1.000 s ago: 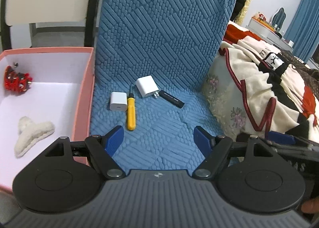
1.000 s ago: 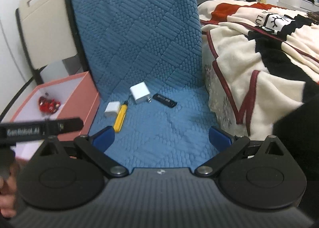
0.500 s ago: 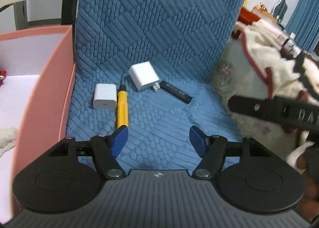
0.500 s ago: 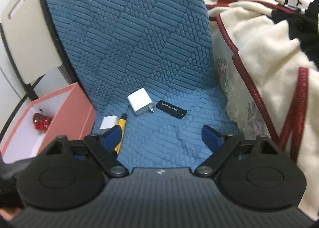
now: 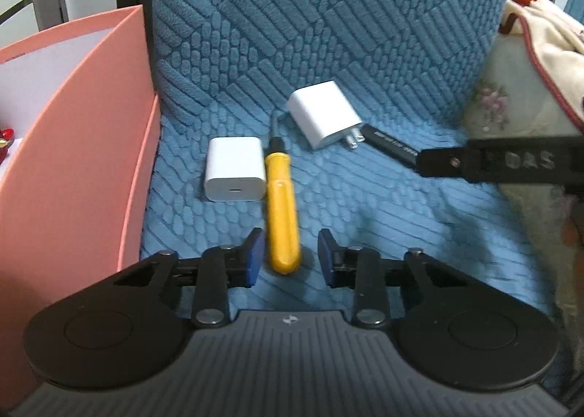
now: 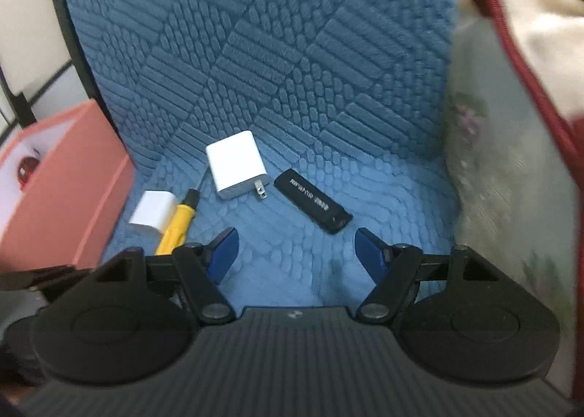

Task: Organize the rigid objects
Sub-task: 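Lower the left gripper onto the yellow screwdriver while the right gripper grasps the black USB stick, then close the left gripper on the screwdriver handle while the right gripper regrasps the USB stick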

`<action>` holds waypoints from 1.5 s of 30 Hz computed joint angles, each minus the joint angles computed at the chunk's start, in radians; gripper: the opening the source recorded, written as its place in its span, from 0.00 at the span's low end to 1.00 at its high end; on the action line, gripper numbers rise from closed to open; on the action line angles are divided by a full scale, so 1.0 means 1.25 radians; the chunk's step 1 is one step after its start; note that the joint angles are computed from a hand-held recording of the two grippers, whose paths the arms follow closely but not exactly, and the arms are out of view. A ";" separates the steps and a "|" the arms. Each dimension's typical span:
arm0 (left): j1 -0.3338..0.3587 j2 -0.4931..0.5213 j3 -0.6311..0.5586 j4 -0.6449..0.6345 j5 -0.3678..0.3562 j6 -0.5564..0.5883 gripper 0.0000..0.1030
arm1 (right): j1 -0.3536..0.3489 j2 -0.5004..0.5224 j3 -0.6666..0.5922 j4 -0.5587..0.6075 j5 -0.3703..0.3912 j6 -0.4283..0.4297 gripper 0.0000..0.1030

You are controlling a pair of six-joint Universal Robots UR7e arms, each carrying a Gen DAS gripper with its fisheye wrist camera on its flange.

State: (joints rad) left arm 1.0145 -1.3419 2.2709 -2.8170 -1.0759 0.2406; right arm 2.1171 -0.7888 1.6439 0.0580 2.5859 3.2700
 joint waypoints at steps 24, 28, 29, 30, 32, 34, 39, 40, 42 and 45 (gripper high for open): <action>0.001 -0.002 0.010 0.014 0.018 0.008 0.20 | -0.046 0.055 -0.089 0.164 0.039 0.026 0.29; -0.003 -0.019 0.020 0.026 0.016 -0.002 0.20 | -0.026 0.066 -0.078 0.196 0.037 0.118 0.25; -0.004 -0.024 0.022 0.030 0.014 -0.003 0.20 | -0.019 0.069 -0.077 0.207 0.039 0.142 0.24; -0.004 -0.030 0.023 0.035 0.011 -0.005 0.20 | -0.013 0.071 -0.077 0.218 0.040 0.168 0.23; -0.005 -0.043 0.025 0.046 0.003 -0.013 0.20 | -0.005 0.067 -0.070 0.218 0.038 0.198 0.17; -0.006 -0.057 0.028 0.062 -0.005 -0.022 0.20 | 0.009 0.067 -0.065 0.231 0.041 0.242 0.16; -0.004 -0.088 0.038 0.097 -0.023 -0.019 0.20 | 0.026 0.061 -0.041 0.228 0.024 0.334 0.13; -0.005 -0.093 0.040 0.103 -0.025 -0.017 0.20 | 0.027 0.049 -0.028 0.216 0.014 0.346 0.13; -0.002 -0.103 0.039 0.119 -0.032 -0.021 0.20 | 0.023 0.046 -0.028 0.220 0.000 0.369 0.11; 0.000 -0.118 0.040 0.139 -0.043 -0.026 0.20 | 0.038 0.047 -0.019 0.224 0.003 0.393 0.10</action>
